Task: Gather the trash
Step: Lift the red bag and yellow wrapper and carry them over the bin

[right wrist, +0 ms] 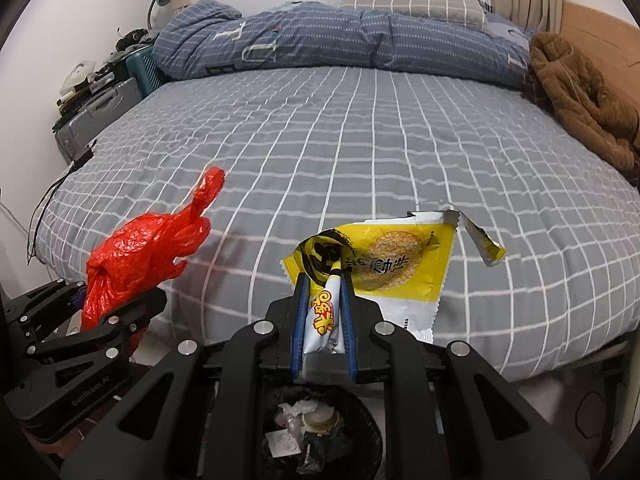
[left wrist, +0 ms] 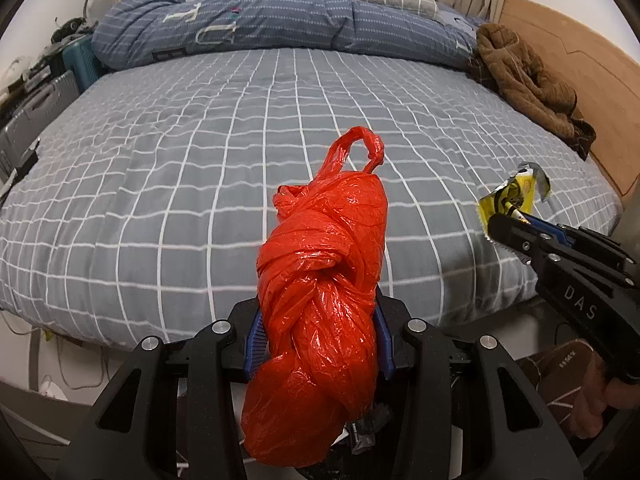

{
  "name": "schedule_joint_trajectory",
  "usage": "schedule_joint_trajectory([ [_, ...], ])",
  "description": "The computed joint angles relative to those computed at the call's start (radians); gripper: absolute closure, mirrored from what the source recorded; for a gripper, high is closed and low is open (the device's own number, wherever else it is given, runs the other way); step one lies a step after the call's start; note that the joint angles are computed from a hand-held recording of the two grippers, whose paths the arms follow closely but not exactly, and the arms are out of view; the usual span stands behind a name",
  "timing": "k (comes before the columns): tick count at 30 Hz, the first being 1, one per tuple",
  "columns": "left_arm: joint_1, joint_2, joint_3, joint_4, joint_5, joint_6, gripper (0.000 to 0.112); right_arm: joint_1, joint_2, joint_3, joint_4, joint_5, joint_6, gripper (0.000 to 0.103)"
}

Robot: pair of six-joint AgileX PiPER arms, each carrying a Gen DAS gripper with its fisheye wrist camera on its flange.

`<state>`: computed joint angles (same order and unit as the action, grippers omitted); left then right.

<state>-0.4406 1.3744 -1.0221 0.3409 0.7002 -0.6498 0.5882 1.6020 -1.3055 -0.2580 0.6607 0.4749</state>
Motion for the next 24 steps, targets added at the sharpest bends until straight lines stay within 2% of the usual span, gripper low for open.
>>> schedule_joint_trajectory([
  [24,-0.140,-0.142,0.171,0.050,0.081,-0.176,0.070,0.122,-0.135,0.213,-0.025,0.025,0.147,0.088],
])
